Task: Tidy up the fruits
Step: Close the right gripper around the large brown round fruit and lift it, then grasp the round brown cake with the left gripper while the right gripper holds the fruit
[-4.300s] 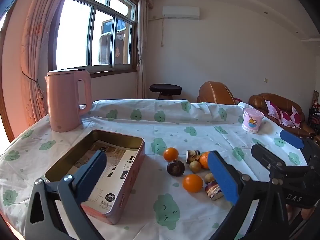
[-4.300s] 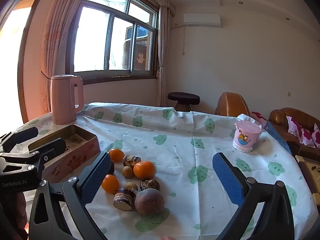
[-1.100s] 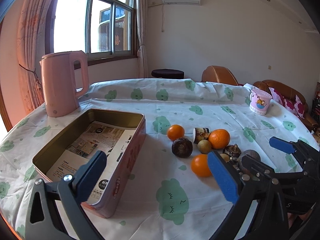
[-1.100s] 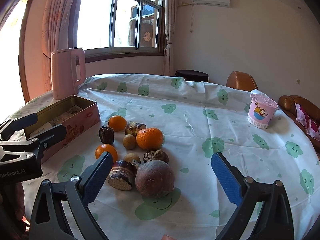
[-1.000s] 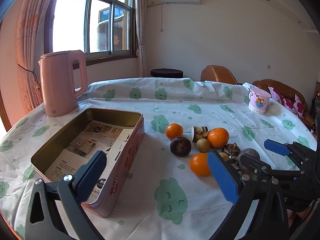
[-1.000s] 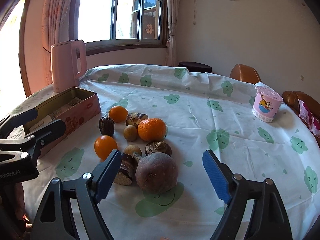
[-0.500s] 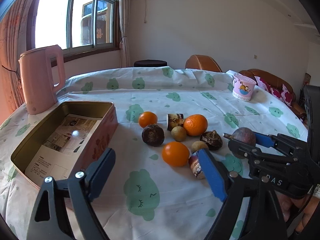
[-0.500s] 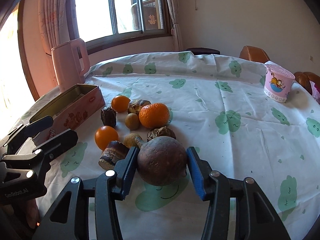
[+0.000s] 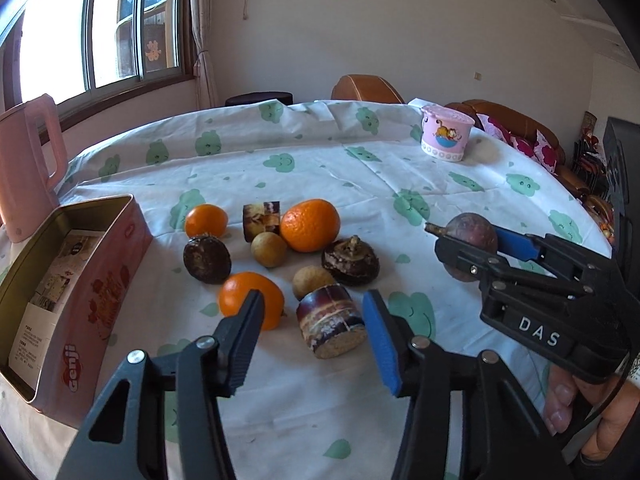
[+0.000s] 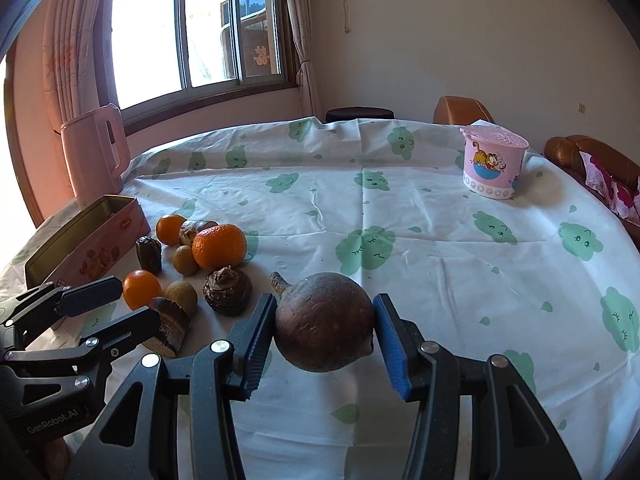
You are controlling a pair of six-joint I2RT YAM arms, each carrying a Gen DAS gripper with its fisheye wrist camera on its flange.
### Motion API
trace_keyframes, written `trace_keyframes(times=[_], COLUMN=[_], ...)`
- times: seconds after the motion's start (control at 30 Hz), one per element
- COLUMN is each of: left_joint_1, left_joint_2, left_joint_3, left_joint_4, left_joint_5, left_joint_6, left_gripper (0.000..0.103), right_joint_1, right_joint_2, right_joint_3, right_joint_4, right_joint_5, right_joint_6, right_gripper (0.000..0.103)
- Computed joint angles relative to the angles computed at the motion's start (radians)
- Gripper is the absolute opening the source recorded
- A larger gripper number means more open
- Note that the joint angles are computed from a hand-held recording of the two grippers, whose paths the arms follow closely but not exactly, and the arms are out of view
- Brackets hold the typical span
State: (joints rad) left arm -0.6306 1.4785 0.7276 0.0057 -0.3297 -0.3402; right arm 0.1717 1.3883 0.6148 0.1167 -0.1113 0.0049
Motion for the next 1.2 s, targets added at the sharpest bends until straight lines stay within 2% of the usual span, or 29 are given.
trace_keyframes(times=[0.3, 0.33, 0.4, 0.47, 0.53, 1.2], left_joint_1=[-0.021, -0.012, 0.022, 0.052, 0.057, 0.007], left_joint_2=[0.084, 0.080, 0.082, 0.068, 0.057, -0.041], left_joint_3=[0.082, 0.078, 0.075, 0.057, 0.042, -0.077], left_joint_4=[-0.054, -0.052, -0.055, -0.035, -0.019, 0.144], left_joint_5=[-0.002, 0.012, 0.073, 0.126, 0.136, 0.015], left_joint_6=[0.039, 0.033, 0.012, -0.002, -0.009, 0.020], left_gripper=[0.052, 0.050, 0.036, 0.036, 0.035, 0.035], right_joint_1=[-0.001, -0.001, -0.001, -0.002, -0.002, 0.019], right_joint_2=[-0.002, 0.000, 0.003, 0.001, 0.000, -0.070], right_joint_3=[-0.003, -0.002, 0.001, -0.002, -0.004, -0.090], right_joint_4=[0.001, 0.000, -0.003, -0.001, 0.003, 0.111], right_joint_5=[-0.011, -0.013, -0.016, -0.020, -0.024, -0.027], right_joint_6=[0.001, -0.002, -0.008, -0.012, -0.014, -0.049], right_gripper=[0.052, 0.052, 0.052, 0.052, 0.052, 0.052])
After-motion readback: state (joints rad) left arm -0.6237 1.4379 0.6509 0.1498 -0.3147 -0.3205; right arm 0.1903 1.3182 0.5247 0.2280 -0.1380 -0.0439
